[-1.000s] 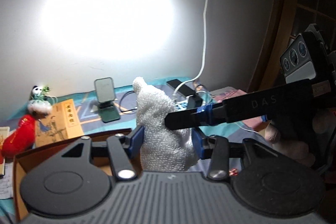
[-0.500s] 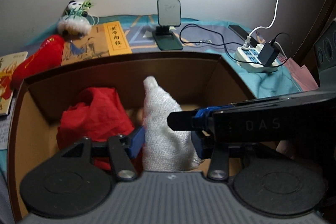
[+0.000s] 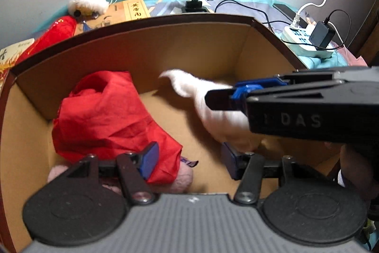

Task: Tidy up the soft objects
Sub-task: 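Carry the white towel into the box and release it with the right gripper, then grasp the green sock with the right gripper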

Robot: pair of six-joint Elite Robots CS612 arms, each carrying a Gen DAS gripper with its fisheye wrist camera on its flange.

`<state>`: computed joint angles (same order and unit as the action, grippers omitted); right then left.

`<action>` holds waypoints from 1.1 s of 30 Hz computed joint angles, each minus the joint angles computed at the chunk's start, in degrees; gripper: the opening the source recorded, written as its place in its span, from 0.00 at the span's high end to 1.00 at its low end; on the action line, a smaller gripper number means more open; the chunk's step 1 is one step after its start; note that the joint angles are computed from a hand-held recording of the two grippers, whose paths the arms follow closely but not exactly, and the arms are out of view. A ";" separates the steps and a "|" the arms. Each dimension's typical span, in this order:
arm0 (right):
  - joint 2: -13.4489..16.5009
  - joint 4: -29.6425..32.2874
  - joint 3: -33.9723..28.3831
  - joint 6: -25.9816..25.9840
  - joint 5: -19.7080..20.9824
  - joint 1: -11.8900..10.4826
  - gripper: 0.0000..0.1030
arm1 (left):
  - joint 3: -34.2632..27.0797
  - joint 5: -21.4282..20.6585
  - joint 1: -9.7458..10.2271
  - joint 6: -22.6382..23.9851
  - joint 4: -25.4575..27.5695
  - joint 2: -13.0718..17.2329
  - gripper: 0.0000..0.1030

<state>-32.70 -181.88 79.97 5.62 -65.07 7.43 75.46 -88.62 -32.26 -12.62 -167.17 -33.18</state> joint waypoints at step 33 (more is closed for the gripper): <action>-10.59 -12.43 24.57 9.58 13.97 -10.40 0.75 | 15.84 -4.06 -7.55 3.05 -9.62 -9.14 0.41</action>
